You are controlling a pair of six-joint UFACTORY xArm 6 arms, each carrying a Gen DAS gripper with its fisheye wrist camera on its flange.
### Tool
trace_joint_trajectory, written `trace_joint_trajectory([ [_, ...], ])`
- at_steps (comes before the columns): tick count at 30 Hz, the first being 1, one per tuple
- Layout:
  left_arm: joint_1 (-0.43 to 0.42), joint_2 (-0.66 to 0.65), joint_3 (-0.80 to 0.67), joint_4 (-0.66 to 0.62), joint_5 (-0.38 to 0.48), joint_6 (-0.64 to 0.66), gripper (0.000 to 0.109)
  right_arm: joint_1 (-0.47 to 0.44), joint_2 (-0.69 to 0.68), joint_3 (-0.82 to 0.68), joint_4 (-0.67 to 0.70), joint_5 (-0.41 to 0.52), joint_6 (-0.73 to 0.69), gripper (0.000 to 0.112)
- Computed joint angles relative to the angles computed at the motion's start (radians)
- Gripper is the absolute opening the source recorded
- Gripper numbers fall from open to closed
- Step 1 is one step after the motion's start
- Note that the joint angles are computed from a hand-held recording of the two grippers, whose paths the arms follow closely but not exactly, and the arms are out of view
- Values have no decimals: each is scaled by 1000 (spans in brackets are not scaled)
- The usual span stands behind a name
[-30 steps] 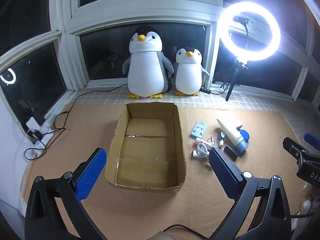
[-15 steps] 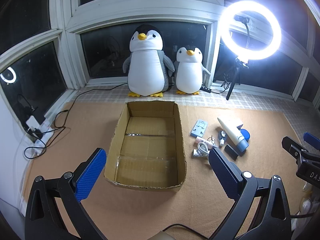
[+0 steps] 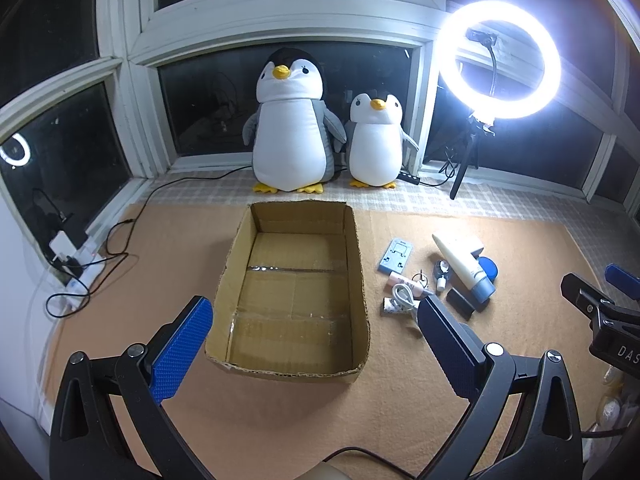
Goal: Organize rigid objects
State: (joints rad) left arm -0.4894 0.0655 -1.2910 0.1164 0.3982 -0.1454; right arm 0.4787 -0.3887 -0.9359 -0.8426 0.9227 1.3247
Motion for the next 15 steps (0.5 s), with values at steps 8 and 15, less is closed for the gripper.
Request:
trace_joint_trajectory([
  [8,0,3,-5,-2,1,3,102,1,2,-2,1,2,-3,103],
  [15,0,5,-8,-4,4,3,102,2,2,-2,0,3,-1,103],
])
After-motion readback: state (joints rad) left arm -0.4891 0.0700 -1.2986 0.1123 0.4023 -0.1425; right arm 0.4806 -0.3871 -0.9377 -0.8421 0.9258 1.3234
